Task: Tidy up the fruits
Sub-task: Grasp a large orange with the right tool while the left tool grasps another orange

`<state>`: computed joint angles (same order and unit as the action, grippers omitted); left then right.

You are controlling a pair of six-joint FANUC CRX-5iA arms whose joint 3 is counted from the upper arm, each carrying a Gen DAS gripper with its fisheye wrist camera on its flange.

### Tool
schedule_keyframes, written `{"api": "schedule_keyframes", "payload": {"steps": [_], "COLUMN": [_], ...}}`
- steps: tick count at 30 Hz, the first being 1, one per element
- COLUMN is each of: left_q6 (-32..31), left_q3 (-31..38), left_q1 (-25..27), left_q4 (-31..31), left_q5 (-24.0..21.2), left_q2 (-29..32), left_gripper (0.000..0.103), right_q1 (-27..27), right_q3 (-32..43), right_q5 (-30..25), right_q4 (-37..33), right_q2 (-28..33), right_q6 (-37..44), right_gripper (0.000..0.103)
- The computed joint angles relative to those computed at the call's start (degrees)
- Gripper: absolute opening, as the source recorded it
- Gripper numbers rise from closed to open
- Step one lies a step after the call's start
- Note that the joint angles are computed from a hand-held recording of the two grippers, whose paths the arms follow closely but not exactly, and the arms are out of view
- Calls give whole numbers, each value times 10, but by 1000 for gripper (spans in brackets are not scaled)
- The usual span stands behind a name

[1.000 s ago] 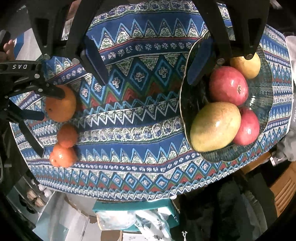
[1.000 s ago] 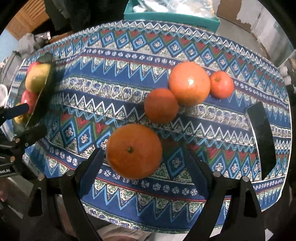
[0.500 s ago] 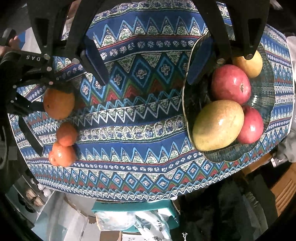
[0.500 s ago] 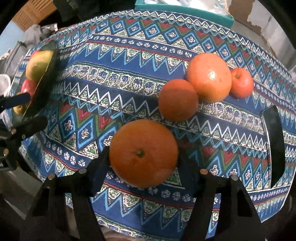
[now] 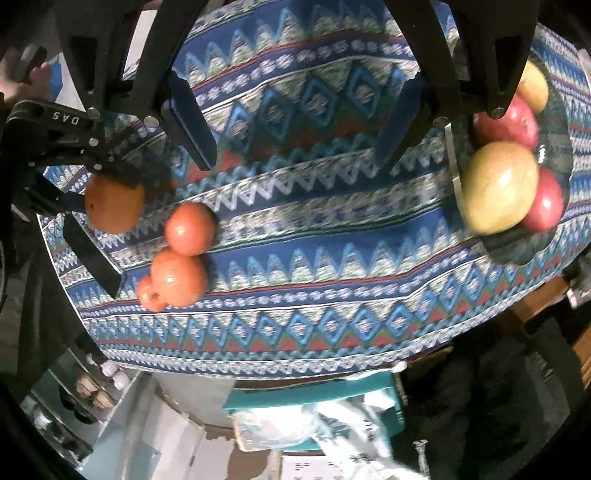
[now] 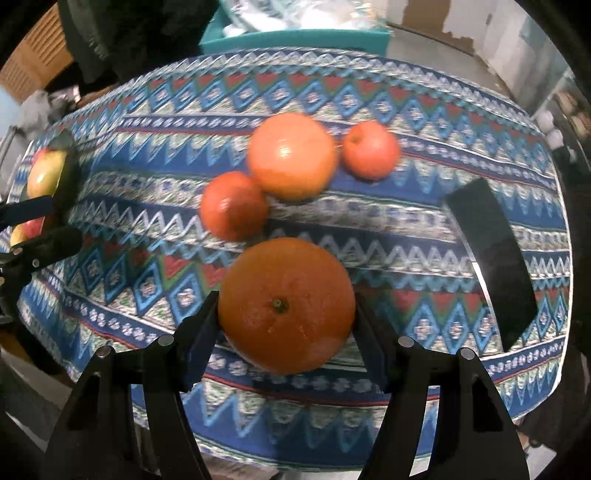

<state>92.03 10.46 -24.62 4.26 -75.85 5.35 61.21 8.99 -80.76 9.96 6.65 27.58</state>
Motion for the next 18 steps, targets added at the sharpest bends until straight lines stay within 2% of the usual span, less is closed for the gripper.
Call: {"api": "schedule_keyframes", "payload": {"steps": [6, 18], "left_q6": [2, 2], "left_q3": [22, 65], "left_q1": [-26, -59], "left_q4": [13, 25], "left_q5": [16, 28], "left_q2": [35, 104], "left_gripper": [88, 88], "right_q1": [-7, -29], "right_q3": [-36, -96], "right_q5": [4, 31], "right_q4": [35, 34], "right_q2": [-36, -85], "right_q6": [-42, -83], "right_gripper": [68, 68]}}
